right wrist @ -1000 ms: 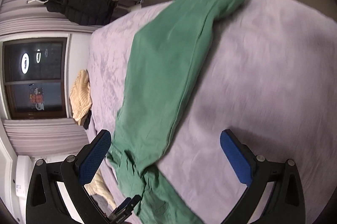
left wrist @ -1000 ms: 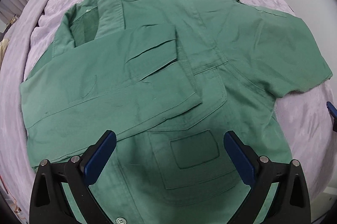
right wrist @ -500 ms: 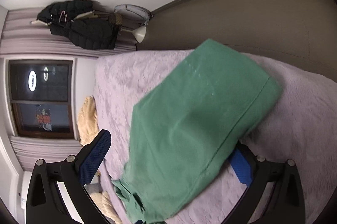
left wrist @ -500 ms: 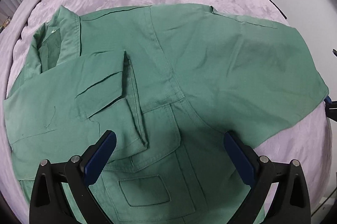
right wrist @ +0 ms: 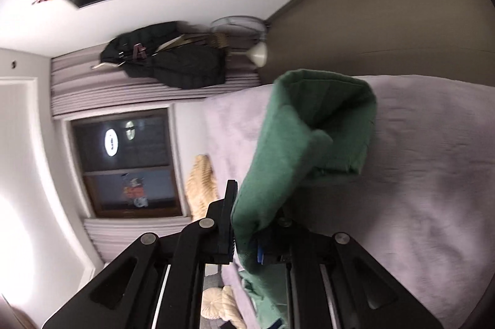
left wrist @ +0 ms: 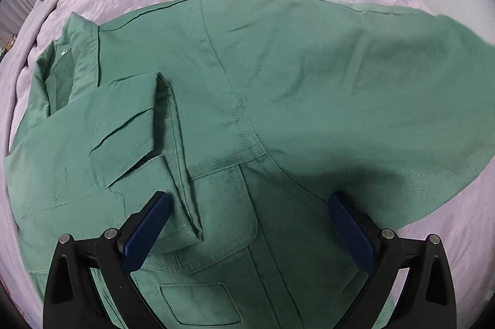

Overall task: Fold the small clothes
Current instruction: 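Grasp the other sleeve cuff with the right gripper and lift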

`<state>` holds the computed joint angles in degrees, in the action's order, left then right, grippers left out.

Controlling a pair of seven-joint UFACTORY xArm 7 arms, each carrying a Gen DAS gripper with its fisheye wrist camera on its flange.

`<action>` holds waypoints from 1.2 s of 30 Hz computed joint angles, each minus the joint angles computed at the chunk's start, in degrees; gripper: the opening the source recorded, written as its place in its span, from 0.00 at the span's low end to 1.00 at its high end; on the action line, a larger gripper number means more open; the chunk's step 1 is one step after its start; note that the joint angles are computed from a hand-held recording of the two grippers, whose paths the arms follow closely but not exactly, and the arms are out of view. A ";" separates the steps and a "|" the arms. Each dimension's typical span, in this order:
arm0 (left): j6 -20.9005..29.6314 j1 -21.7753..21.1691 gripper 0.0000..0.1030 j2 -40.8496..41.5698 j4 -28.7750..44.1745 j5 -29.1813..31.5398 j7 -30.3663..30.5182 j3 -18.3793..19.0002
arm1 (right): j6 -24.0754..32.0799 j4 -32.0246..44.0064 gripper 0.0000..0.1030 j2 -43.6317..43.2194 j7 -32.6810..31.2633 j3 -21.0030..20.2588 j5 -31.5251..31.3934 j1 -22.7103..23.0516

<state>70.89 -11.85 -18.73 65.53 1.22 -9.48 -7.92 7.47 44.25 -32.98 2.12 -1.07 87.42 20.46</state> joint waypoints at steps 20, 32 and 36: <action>-4.66 15.24 0.99 -6.30 -2.75 -0.46 14.71 14.56 | 26.31 54.79 0.13 42.75 9.19 15.35 -41.70 7.83; -3.89 28.75 0.99 -5.28 -5.06 1.55 21.09 21.33 | 38.64 72.57 0.80 65.93 38.26 15.78 -67.37 19.35; -2.47 30.83 0.99 -3.75 -3.35 -1.33 23.21 23.27 | 39.92 77.20 0.62 66.94 43.86 13.51 -73.99 20.13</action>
<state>68.43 18.98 -22.48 62.18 -0.11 13.73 15.35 47.40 121.45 33.95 45.97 12.43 13.43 40.59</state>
